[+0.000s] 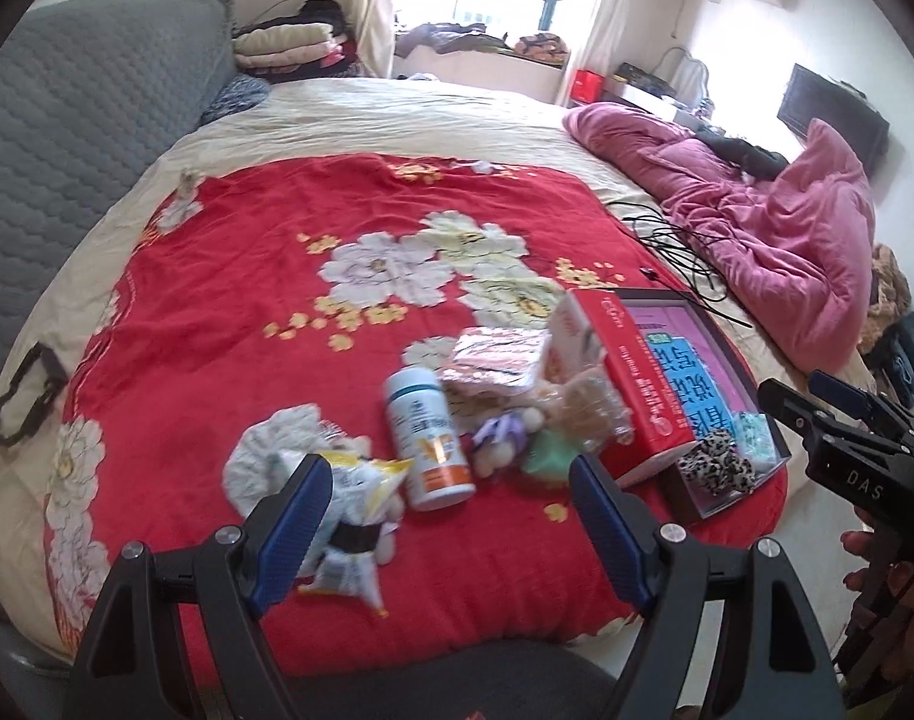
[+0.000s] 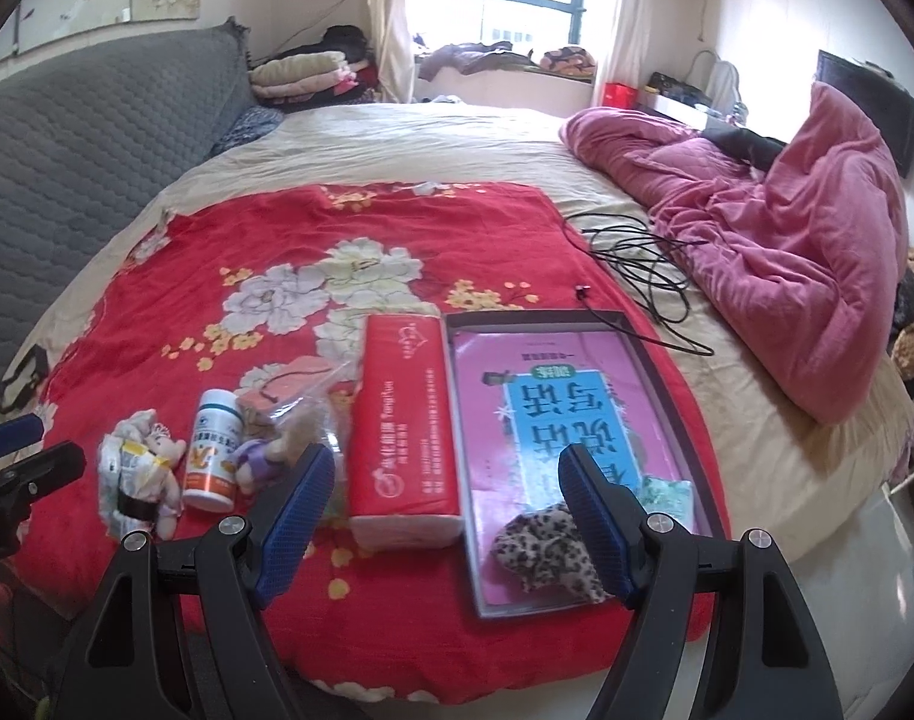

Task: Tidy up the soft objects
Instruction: 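Move both open grippers back toward the pile of items, then grasp white tissue packet with left gripper while right gripper grasps plastic bag with bun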

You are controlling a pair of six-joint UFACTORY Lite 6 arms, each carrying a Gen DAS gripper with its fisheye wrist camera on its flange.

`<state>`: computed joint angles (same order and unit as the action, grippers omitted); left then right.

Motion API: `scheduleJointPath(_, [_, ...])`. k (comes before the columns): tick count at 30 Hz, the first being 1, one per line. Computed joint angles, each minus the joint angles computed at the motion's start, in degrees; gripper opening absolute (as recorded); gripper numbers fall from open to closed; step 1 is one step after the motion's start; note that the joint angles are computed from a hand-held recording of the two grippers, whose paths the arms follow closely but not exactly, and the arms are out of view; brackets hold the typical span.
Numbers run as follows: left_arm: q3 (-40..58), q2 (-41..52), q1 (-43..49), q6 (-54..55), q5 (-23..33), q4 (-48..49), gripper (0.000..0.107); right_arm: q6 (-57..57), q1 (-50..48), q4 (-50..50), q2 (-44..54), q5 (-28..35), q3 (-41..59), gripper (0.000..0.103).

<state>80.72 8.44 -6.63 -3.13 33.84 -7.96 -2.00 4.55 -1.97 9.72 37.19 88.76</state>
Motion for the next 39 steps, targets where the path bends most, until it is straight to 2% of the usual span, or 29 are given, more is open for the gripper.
scheduleJointPath(7, [-9.62,-5.66,6.76,5.6,-1.86,-3.91,0.081,1.73,4.12,-1.14,0.85,-0.86,-0.51,0.078])
scheduleJointPath(18, [-17.03,-5.87,15.08,17.37,-3.1,-14.02,0.081,4.51,9.75,-3.71,5.19,-2.17,-0.03,0.079])
scheduleJointPath(26, [-14.61,2.67,18.04,24.82,-5.58,-24.82,0.081,4.91,10.09,-4.52,7.98,-1.8,1.79,0.079])
scheduleJointPath(35, [-5.29,13.68,15.2,17.72,-6.55,-20.71,0.081,4.19,10.15,-4.19,13.35,-0.92,5.65,0.079])
scheduleJointPath(39, [-4.49,15.74,16.64,23.23,-5.86,-27.86,0.081,3.69,9.86,-4.67,16.89,-0.39,8.46,0.079])
